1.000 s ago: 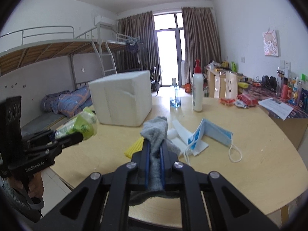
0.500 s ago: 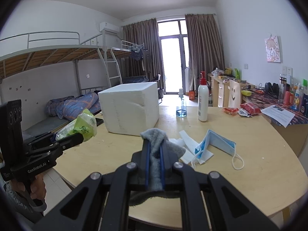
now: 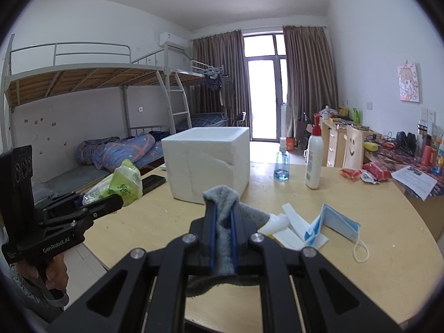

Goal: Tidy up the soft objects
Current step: 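Carry the green packet and grey sock over the white foam box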

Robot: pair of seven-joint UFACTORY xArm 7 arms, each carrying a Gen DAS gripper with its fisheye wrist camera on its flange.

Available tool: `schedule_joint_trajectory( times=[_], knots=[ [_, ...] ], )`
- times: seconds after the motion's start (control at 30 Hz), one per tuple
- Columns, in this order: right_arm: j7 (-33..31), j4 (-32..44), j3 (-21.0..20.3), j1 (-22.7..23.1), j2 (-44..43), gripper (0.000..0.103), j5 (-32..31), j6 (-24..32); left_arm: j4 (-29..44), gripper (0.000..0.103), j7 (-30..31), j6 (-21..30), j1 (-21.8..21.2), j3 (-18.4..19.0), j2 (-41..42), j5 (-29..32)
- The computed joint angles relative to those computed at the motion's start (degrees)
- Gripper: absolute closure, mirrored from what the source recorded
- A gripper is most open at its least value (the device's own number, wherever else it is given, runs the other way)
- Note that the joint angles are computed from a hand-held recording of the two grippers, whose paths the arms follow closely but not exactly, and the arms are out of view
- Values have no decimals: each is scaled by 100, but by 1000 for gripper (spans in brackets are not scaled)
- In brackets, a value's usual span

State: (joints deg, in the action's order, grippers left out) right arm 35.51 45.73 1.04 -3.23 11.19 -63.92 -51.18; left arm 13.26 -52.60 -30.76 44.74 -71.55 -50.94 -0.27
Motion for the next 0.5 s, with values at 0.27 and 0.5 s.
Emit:
schedule_joint_trajectory(
  times=[0.27,0.5],
  knots=[
    [-4,157,52,74,60,91,-30,33,-10,72,19,79,36,89,-4,-16],
    [183,430,89,118,208,91,-182,102,48,72,66,159,144,139,24,16]
  ],
)
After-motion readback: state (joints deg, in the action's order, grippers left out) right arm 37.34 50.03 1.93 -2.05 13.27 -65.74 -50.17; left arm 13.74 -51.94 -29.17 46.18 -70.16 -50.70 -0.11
